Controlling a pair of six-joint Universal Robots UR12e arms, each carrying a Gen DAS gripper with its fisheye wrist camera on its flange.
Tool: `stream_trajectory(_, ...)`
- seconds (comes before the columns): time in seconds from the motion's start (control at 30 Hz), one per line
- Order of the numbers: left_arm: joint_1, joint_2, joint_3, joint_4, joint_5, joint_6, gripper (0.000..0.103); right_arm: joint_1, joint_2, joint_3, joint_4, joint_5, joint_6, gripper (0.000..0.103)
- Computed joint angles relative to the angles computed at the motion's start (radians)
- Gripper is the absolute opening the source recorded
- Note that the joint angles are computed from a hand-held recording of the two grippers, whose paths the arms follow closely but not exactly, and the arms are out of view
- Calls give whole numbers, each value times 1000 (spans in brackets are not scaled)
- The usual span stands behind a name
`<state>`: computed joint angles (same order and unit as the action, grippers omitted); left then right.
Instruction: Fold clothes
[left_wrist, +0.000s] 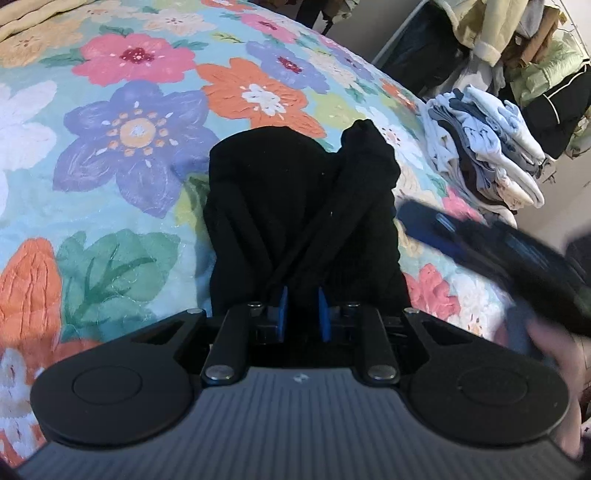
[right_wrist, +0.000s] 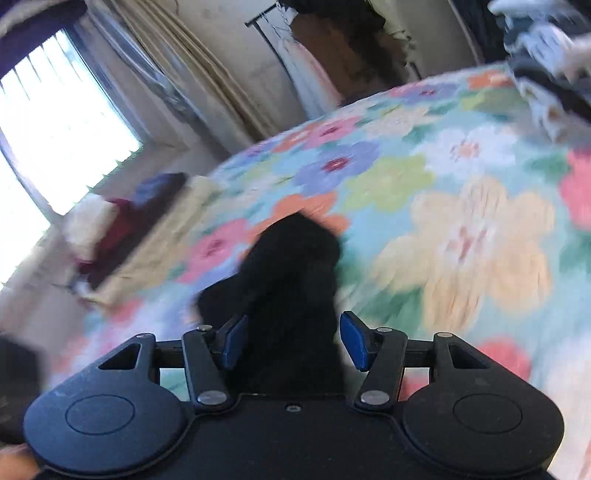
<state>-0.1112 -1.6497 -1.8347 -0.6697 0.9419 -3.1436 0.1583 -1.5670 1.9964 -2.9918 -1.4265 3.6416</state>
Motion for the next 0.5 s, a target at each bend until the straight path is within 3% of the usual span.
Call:
stream_trajectory(0.07, -5, 4, 1, -13, 18, 30, 18, -14, 36, -43, 41, 53, -70, 37)
stream_trajectory(0.17, -23, 17, -2, 6, 79, 81, 18, 6, 72, -109, 95, 56, -237, 36)
stream_trajectory(0.27, -18, 34, -28, 95, 63, 81, 18, 44, 87, -141, 115, 28, -442, 36)
stream_trajectory(0.4, -9, 36, -51, 235, 17, 17, 19, 37, 83, -133, 127, 25, -397, 37)
stream_trajectory(0.47, -20, 29, -36, 201, 55, 13, 19, 28, 77, -126, 153, 4, -349, 39)
stream_trajectory(0.5, -32, 25, -19, 128, 106, 44, 19, 26, 69, -119, 154, 2, -322, 41)
